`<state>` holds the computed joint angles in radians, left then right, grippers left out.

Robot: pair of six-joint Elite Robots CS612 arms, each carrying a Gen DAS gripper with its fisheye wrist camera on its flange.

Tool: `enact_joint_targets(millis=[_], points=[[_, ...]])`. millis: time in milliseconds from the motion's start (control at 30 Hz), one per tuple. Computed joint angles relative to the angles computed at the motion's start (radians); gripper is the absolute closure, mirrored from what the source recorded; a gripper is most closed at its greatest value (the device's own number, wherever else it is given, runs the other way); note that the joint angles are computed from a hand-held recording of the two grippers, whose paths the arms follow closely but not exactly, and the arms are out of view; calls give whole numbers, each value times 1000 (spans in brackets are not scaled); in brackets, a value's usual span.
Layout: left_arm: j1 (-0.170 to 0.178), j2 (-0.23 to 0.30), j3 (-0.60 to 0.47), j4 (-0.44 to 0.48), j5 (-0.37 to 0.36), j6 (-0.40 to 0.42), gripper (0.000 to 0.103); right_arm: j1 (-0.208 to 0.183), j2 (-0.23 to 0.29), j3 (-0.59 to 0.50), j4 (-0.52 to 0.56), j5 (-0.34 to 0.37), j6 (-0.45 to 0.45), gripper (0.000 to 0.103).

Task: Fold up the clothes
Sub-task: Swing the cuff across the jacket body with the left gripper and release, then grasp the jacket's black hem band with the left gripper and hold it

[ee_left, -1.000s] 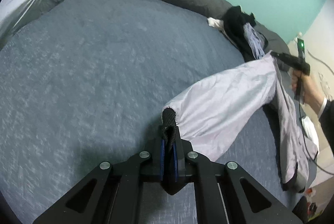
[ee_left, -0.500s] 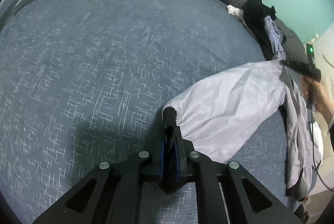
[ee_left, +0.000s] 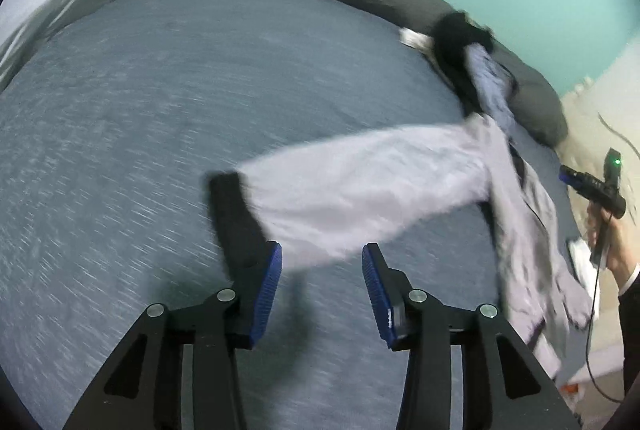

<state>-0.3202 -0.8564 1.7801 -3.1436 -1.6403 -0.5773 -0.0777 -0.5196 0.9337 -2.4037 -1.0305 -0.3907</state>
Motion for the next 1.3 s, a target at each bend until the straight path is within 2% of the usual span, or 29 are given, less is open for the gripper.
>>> enact_joint_targets(millis=[167, 233, 433, 567, 667, 800, 933, 1167, 1300], points=[[-67, -2, -20, 6, -65, 1, 57, -72, -113, 219, -48, 10, -65, 49], [-97, -5, -22, 18, -91, 5, 57, -97, -143, 281, -57, 8, -80, 49], [-184, 13, -58, 64, -176, 35, 57, -168, -208, 421, -86, -13, -106, 49], [-224, 41, -94, 91, -217, 41, 56, -216, -235, 492, -115, 2, -81, 49], [-247, 81, -132, 90, -273, 5, 55, -242, -248, 543, -176, -3, -46, 48], [-268, 121, -169, 100, -309, -41, 52, -270, -253, 572, -191, 16, 12, 48], [-282, 154, -199, 106, -346, -106, 49, -287, -268, 616, -234, 23, 11, 48], [-311, 182, -245, 151, -301, -146, 48, -323, -273, 676, -288, 81, 63, 47], [-325, 194, -267, 195, -290, -146, 48, -328, -269, 690, -286, 70, 82, 47]])
